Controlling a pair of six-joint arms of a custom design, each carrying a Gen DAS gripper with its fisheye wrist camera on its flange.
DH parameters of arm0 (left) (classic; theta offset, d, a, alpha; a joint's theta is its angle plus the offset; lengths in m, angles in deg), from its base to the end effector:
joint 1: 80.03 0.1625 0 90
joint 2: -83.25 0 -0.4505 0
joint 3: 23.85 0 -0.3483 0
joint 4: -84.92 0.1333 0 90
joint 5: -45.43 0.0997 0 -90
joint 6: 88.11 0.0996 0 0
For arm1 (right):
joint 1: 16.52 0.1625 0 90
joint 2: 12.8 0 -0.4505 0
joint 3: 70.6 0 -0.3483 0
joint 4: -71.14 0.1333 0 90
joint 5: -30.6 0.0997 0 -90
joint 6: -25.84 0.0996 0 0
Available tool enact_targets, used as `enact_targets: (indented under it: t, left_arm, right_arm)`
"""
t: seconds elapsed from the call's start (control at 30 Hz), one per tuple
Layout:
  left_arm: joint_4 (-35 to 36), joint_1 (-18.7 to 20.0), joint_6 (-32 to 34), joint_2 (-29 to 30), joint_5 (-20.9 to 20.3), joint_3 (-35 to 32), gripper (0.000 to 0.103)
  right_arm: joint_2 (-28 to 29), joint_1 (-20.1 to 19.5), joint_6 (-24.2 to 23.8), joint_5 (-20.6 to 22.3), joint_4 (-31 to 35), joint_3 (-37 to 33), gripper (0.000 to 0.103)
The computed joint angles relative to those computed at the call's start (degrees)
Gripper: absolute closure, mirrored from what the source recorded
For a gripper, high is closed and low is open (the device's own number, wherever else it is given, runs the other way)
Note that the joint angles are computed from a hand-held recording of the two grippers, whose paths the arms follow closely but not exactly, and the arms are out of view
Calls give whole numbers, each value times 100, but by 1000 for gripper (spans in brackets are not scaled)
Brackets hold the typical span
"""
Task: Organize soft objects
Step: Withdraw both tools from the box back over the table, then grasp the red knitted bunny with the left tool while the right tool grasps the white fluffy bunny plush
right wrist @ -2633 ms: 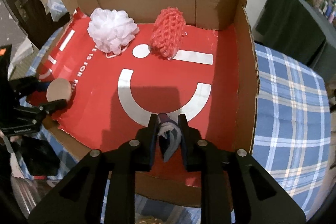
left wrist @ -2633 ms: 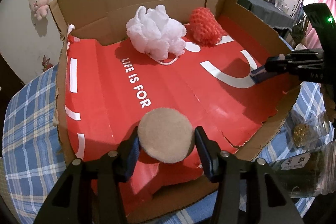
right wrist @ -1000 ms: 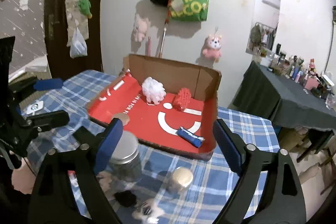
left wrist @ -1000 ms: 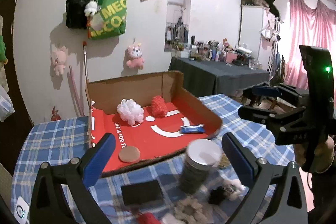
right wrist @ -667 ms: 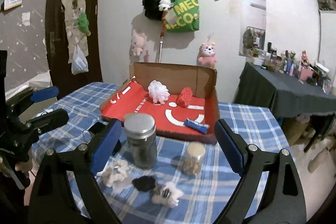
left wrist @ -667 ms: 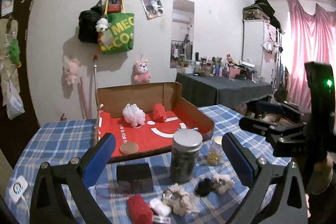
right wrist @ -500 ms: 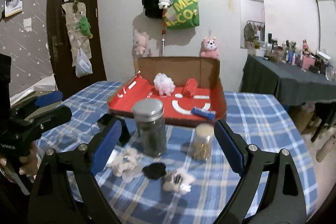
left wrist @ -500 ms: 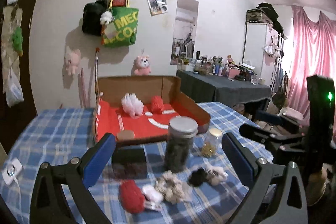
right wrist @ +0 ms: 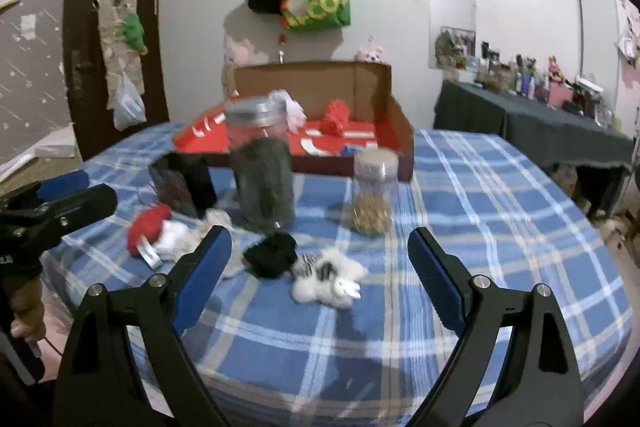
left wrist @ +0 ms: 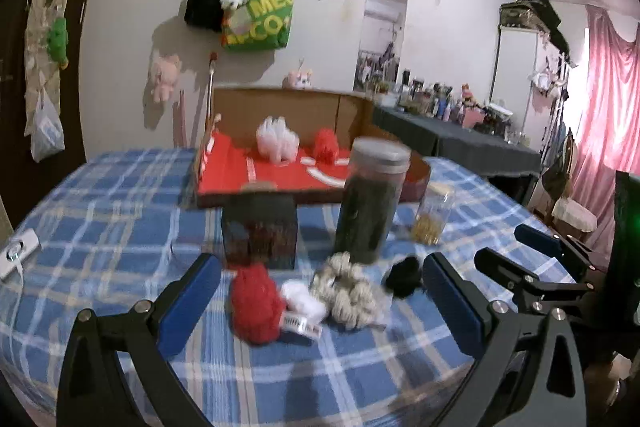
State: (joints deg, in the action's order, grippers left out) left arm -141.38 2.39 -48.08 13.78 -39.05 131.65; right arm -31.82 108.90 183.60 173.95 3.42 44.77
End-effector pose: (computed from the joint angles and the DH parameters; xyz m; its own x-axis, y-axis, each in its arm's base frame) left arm 0.0991 -0.3381 0.2502 -0.7087 0.4519 -0.5417 0.7054 0.4479 -0.5493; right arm 0.2706 -0.2883 -0.1528 -0.7229 0.0632 0.6880 -0.5956 0.4477 -0.6669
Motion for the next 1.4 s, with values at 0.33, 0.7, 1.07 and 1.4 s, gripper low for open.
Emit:
enact_targets:
  t: [0.33,0.7,1.07,1.4]
  left_arm:
    - [222,277,-178,443,531,-373,0]
    - [1382,512,-526,299,737,-987,6]
    - [1594,627,-470,418,706,-1214,37]
    - [1228,468,-128,376,512,-927,61]
  right_arm:
    - [210,-424,496,-156,696,-275,12]
    - [213,-746,868,-337,1595,-628,13]
    - [222,-873,734,-366,1772,-739,48]
    - [42,-804,658,-566,1050,-262,60]
